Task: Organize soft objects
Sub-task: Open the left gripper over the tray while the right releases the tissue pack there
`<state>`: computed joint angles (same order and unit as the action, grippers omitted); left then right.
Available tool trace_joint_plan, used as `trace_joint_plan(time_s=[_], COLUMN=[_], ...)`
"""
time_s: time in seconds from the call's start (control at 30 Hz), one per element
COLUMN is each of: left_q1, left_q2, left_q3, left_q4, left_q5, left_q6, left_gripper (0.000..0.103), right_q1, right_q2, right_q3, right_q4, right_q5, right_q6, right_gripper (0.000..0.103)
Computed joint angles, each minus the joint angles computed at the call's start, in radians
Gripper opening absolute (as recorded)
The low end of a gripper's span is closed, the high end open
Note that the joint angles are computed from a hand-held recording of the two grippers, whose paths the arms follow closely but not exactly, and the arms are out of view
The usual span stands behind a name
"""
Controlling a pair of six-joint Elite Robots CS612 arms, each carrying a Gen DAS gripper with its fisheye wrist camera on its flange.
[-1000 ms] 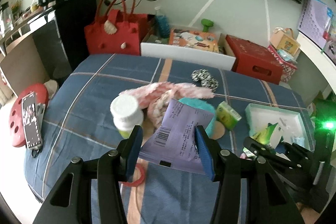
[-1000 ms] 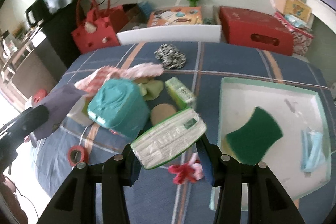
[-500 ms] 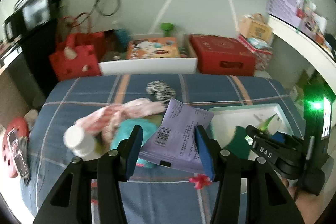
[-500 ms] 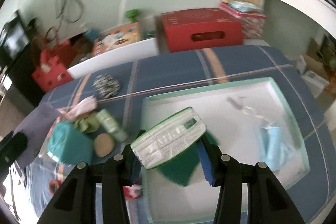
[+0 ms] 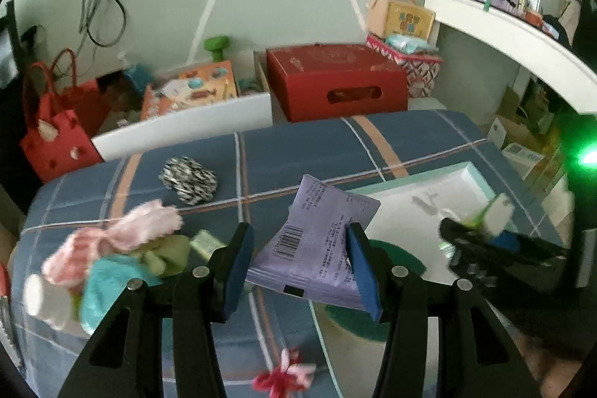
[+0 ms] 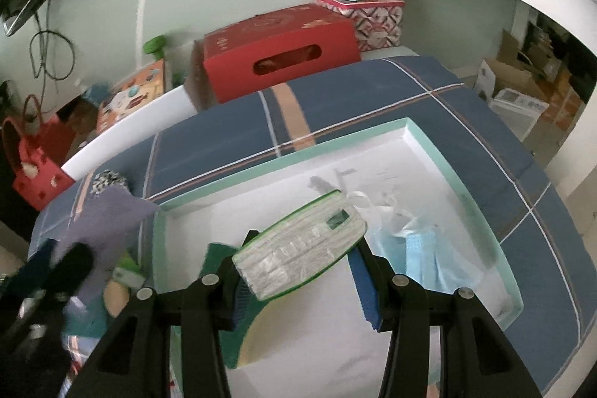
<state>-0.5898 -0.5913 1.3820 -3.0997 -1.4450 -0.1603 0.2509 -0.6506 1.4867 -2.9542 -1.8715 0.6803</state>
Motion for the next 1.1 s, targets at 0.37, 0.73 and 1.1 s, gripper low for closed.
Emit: trace_joint_plan(time_s=[0.37,0.73,1.1], left_q1=[-0.009,-0.018,-0.003], left_q2=[0.091,0.106,0.060], left_q3=[-0.117,-0.137,-0.109], left_q4=[0.052,0.151,0.172], left_q5=[0.024,-0.033,-0.069], left_q6=[0.002,0.028,-0.020], left_gripper=[0.053,0.053,0.065], right_q1=[-0.025,-0.037,-0.024], right_q2=[0.016,0.010,-0.016], right_q3=[-0.011,0.003,0.015], right_q4=[0.017,0.029,0.035], right_q5=[-0.033,-0.043,-0.087], right_q6=[0.033,0.070,0.030], right_gripper=[0.050,0.050,0.073])
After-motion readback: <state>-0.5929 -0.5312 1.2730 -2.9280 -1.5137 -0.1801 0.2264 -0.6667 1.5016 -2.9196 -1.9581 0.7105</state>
